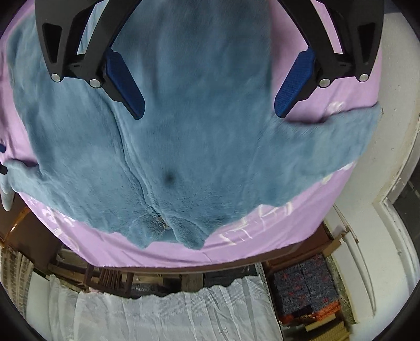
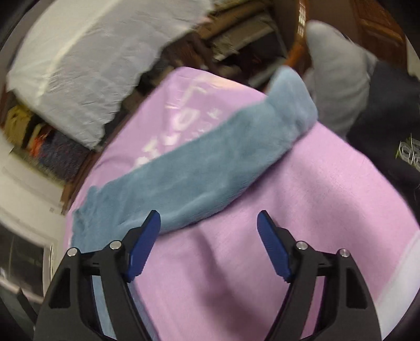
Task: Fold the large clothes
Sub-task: 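Reach the right gripper to the jacket sleeve cuff and grasp it, then fold the held sleeve across the jacket body with the right gripper, release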
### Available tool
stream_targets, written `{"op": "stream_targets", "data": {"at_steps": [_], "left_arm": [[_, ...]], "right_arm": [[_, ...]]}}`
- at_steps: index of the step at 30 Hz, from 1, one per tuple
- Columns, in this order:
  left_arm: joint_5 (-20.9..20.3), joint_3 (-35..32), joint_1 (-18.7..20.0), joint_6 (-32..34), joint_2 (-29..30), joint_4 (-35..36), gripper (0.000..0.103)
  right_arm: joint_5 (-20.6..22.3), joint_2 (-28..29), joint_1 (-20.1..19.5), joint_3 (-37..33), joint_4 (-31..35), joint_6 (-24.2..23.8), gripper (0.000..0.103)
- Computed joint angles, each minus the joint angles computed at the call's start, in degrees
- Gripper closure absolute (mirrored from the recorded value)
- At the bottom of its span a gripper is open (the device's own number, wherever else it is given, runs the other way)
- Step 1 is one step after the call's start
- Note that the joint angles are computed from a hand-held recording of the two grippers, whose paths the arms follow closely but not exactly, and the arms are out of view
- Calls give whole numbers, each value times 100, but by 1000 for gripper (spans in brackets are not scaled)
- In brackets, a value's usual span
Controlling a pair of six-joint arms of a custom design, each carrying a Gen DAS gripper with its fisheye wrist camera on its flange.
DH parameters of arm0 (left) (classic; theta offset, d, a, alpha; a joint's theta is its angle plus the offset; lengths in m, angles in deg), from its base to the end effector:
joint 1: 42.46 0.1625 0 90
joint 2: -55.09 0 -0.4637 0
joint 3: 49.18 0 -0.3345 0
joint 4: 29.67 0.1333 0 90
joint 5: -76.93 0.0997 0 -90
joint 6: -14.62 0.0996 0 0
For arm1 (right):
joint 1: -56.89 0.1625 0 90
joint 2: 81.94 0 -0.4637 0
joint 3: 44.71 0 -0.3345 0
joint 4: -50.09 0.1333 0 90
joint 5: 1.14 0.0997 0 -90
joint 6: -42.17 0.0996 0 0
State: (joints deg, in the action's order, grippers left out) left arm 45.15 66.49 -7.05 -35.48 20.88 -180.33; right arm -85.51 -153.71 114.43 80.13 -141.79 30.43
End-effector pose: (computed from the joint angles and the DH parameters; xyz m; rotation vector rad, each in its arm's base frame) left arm -0.2875 -0.4718 0.0080 0.3047 2.1464 -0.7089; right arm -0.1403 -0.4871 0.3453 -0.4211 -2.6345 1.1706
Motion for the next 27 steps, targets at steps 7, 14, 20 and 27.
{"op": "stream_targets", "data": {"at_steps": [7,14,20,27], "left_arm": [[-138,-806,437,519,378,78,4],[-337,-728,704,771,491,-436,3],[-348,-589,697,745,474,-663,3],[-344,-529,687,778,500,-853,3]], "right_arm": [[47,288,15,-628,-101,882,41],[1004,343,-417,-565,-1291,892,92],[973,262,-608,-620,-833,1192,89],[1083,326,-648,-656,-875,1261,69]]}}
